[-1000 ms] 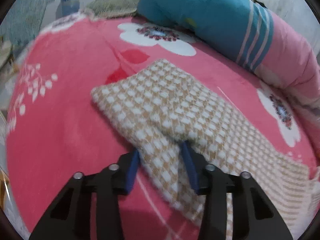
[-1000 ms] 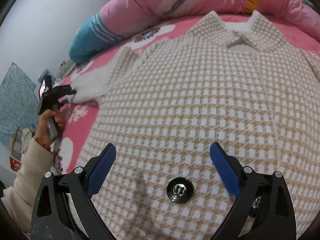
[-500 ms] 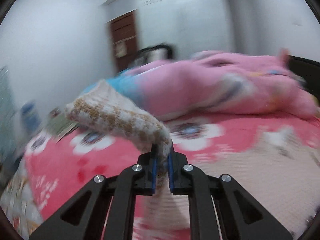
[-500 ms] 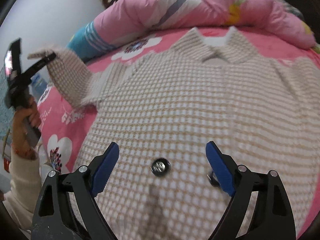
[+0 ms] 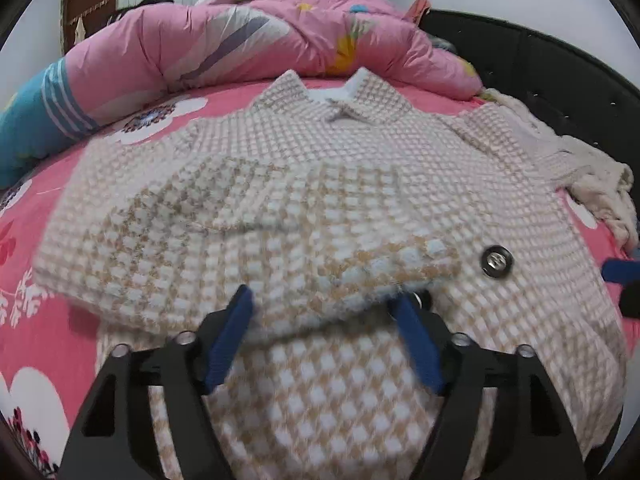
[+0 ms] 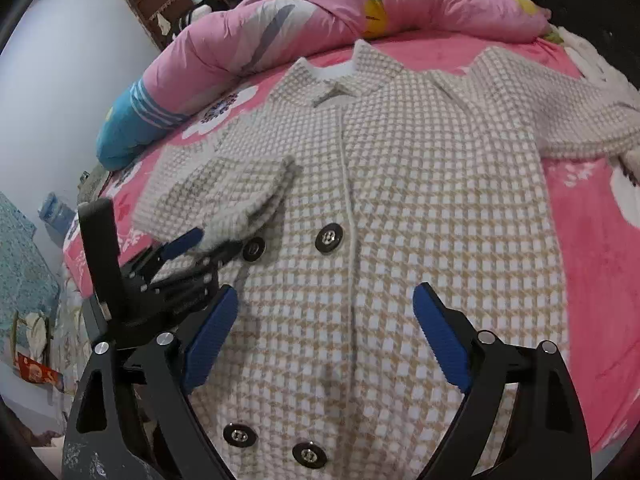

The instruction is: Fold large clothes

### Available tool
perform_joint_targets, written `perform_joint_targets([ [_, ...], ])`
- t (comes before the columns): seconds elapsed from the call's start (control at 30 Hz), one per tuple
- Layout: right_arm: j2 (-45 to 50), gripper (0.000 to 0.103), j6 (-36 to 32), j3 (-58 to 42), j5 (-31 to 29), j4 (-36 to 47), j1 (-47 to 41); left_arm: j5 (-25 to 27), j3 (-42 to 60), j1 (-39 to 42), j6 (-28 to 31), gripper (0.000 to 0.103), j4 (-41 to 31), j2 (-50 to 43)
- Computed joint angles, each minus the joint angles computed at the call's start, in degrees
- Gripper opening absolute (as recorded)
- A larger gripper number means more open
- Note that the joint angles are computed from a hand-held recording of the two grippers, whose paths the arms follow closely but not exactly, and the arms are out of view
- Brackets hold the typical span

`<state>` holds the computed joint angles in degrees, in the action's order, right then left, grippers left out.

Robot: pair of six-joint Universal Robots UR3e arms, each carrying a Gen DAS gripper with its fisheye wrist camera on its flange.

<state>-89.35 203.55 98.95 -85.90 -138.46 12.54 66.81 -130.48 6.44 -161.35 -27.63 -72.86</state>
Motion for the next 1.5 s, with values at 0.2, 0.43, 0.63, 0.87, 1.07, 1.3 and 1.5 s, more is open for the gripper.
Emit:
perform_joint_targets([
  [0.2, -2.2, 0.089, 2.5, 3.9, 5.2, -4.5, -1.8, -12.8, -2.8, 13.1, 6.3, 0.098, -11.2, 15.2],
  [0.43, 1.9, 0.089, 3.0, 1.9, 18.1, -9.0, -6.9, -20.0, -1.4, 25.6, 13.3, 0.098, -28.1, 22.4],
  [0.63, 14.2, 0.077, 6.5, -7.5, 32.4, -11.5, -10.0, -19.8, -4.3, 31.2, 12.7, 0.098, -30.3, 22.7],
  [0.87, 30.4, 0.054, 5.9, -27.7, 29.4, 1.5, -6.8, -10.0, -5.2, 25.8, 3.6, 0.098, -16.0, 11.9],
  [1.07, 34.3, 0.017, 2.0, -34.2, 26.9, 7.5, -4.4, -9.3, -6.7, 25.5, 2.6, 0.098, -12.7, 9.9],
  [1.3, 33.7, 0.011, -0.9, -43.3, 20.0, 7.4, -3.1, -8.3, -5.5, 24.7, 2.7, 0.098, -13.6, 9.7],
  [1.5, 28.8, 0.010, -1.0, -45.5, 19.5, 4.0, -8.7, -4.9, 4.0, 20.9, -2.1, 0.098, -12.8, 0.3],
])
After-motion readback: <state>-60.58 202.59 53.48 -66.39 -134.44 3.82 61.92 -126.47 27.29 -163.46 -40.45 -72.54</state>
